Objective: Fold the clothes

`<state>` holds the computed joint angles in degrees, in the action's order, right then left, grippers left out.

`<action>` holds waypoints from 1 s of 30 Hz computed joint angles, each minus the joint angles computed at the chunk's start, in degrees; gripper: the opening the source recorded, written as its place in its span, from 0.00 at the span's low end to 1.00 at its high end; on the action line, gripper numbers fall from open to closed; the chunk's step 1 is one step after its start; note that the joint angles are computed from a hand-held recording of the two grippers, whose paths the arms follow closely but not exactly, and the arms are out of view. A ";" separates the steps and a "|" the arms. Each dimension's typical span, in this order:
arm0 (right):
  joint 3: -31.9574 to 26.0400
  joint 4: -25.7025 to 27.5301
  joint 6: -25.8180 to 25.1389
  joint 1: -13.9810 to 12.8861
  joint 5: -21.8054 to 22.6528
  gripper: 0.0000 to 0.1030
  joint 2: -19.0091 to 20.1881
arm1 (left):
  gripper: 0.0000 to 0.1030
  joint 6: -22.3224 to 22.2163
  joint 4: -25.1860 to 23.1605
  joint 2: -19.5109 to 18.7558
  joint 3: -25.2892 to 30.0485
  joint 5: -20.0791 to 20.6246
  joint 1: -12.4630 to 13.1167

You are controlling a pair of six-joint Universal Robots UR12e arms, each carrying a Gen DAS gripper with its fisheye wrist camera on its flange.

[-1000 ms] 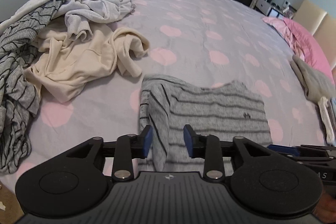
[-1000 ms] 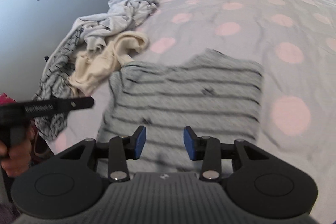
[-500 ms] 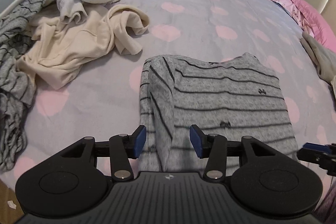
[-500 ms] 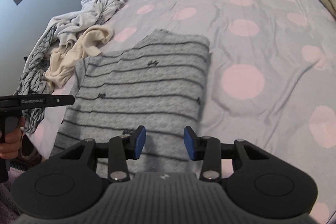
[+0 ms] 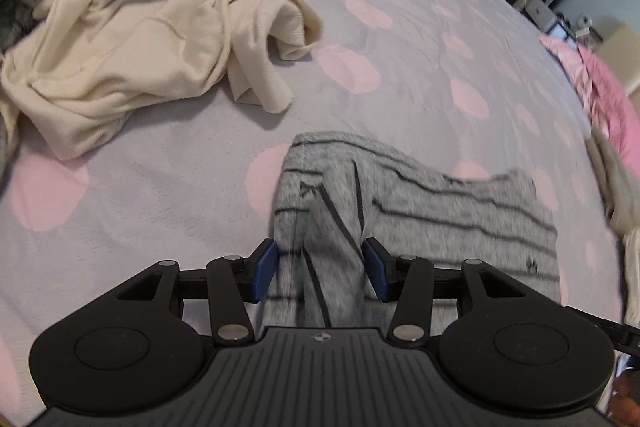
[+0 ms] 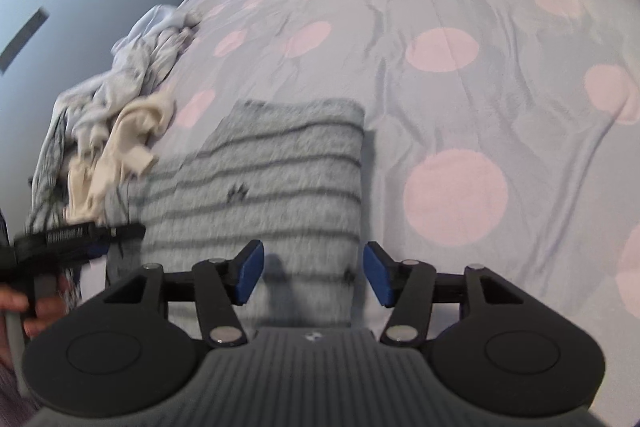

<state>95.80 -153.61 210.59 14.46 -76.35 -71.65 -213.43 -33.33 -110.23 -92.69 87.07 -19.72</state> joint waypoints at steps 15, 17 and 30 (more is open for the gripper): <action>-2.71 -4.95 3.89 -0.10 -2.40 0.12 4.06 | 0.13 3.77 5.44 -1.54 0.97 2.76 -0.61; -1.87 -8.08 3.75 0.22 -3.85 0.10 3.55 | 0.11 6.12 7.94 -1.37 0.95 5.05 -1.36; -2.83 -3.57 3.16 0.78 -7.94 0.25 3.99 | 0.20 11.48 3.19 -3.91 4.23 10.35 -2.92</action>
<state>92.97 -157.19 213.75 15.24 -84.28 -67.66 -201.95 -30.14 -114.14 -88.45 97.41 -22.64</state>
